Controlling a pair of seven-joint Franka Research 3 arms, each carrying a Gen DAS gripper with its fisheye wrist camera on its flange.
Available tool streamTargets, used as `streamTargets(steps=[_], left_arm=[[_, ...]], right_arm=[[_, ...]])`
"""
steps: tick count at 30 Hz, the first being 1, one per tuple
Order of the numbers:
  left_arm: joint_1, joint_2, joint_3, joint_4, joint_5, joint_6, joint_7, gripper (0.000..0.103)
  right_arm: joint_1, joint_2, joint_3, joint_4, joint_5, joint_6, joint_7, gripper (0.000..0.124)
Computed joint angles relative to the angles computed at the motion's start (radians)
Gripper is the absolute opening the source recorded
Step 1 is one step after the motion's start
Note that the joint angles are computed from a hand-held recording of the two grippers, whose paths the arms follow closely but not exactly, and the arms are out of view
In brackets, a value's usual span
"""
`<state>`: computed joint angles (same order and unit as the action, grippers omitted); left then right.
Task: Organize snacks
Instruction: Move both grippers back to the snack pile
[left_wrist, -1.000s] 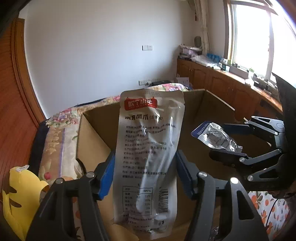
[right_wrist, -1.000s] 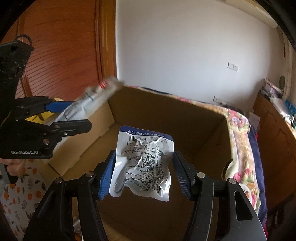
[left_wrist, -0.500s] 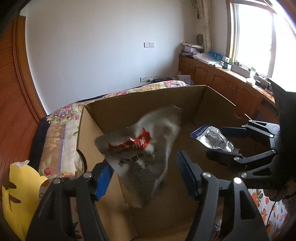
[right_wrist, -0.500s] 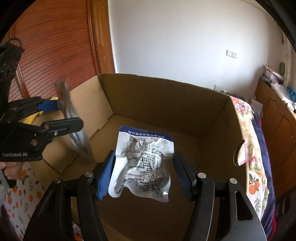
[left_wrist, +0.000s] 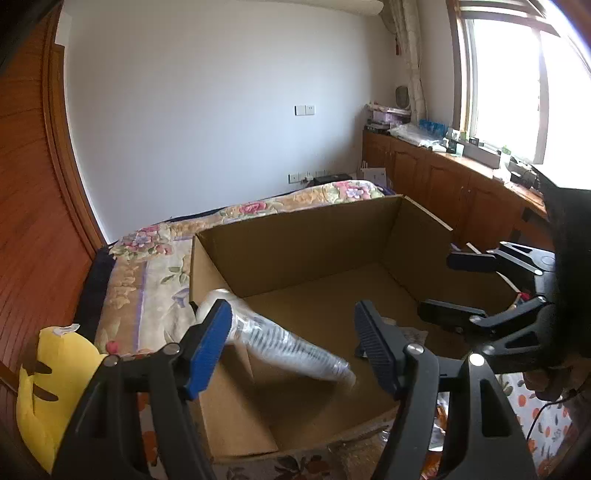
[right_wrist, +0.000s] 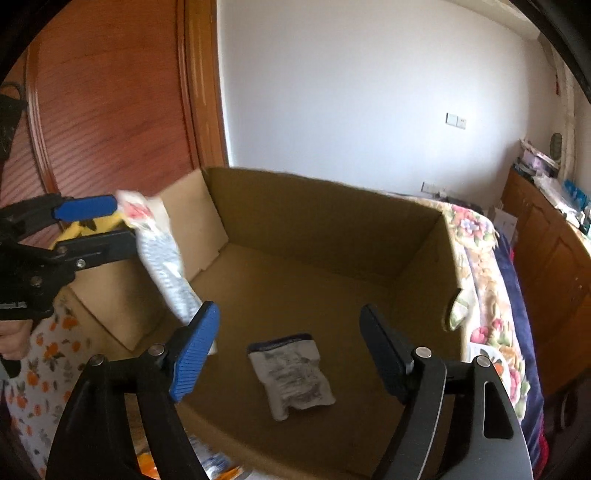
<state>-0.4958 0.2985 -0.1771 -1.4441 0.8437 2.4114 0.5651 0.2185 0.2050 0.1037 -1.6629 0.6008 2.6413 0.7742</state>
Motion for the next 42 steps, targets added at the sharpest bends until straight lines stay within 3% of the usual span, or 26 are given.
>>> streamTargets(steps=[9,20,32,42], left_arm=[[0.000,-0.114,-0.033,-0.135,0.048,0.004,-0.068,0.071],[0.005,-0.240,-0.120,-0.360,0.065,0.003,-0.191,0.072],[-0.052,-0.221,-0.173,-0.441,0.115,0.010,-0.344,0.072],[-0.096,-0.183,-0.169,-0.445,0.096,0.018,-0.393,0.072]], right_arm=[[0.002,-0.220,-0.032,-0.194,0.117,-0.030,-0.075,0.080],[0.042,-0.462,-0.106,-0.506,0.146,-0.018,-0.044,0.080],[0.076,-0.647,-0.144,-0.801,0.189,0.069,-0.013,0.080],[0.133,-0.703,-0.179,-0.919,0.223,0.141,0.001,0.080]])
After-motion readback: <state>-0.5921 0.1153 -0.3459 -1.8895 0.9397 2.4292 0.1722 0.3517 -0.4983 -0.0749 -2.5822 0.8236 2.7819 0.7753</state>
